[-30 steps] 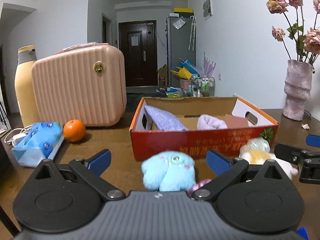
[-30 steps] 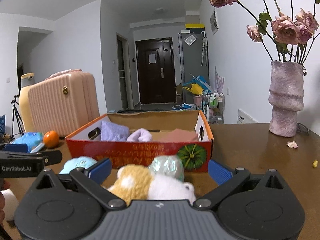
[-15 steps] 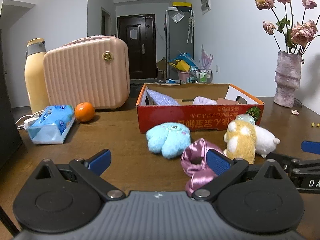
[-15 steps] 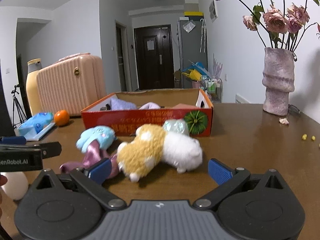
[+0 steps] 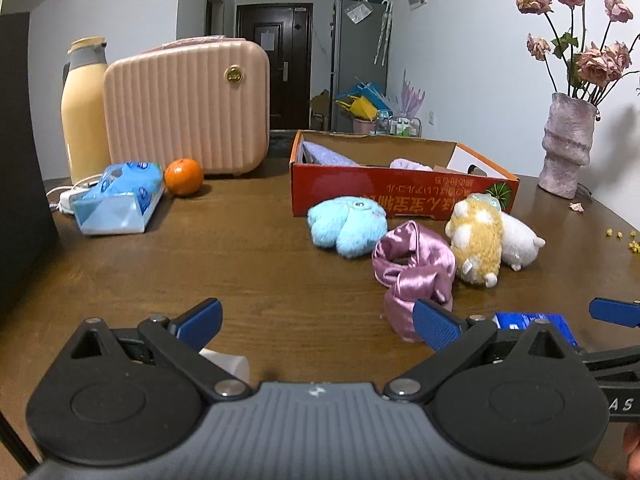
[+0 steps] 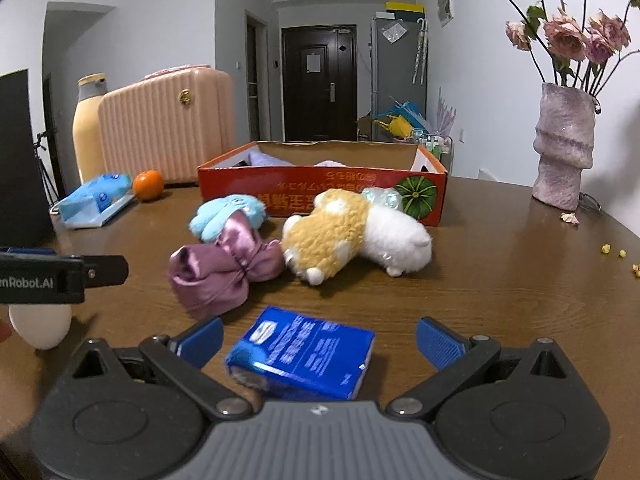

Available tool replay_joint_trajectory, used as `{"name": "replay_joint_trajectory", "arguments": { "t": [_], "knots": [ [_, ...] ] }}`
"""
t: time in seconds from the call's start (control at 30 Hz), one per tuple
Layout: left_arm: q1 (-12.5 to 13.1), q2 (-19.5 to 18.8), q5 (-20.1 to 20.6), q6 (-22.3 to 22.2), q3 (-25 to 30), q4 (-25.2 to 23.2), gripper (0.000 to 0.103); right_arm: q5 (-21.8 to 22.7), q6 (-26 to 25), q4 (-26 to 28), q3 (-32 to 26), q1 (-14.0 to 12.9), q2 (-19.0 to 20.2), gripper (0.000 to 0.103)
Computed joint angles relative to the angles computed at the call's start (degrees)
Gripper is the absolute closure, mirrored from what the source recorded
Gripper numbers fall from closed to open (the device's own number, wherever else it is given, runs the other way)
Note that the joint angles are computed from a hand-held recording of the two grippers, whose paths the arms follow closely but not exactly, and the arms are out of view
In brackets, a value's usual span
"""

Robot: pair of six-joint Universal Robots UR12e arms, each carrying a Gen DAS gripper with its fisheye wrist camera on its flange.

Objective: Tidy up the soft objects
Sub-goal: 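Withdraw both open grippers from the box back toward the table items, then lower the right gripper onto the blue handkerchief tissue pack and grasp it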

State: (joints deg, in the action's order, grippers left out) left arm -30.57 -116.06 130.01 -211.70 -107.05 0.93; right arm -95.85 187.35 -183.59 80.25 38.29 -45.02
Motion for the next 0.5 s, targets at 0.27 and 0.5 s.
{"name": "replay_joint_trajectory", "arguments": {
  "t": [0.27, 0.5],
  "knots": [
    [-0.24, 0.96, -0.18, -2.54, -1.03, -1.83, 0.000, -2.33, -1.76, 3.55, -1.10, 1.22, 0.23, 0.000],
    [-0.19, 1.30, -0.28, -3.91, -1.33, -2.87, 0.000, -3.11, 2.15, 8.06, -2.15, 0.88, 0.25, 0.000]
  ]
}}
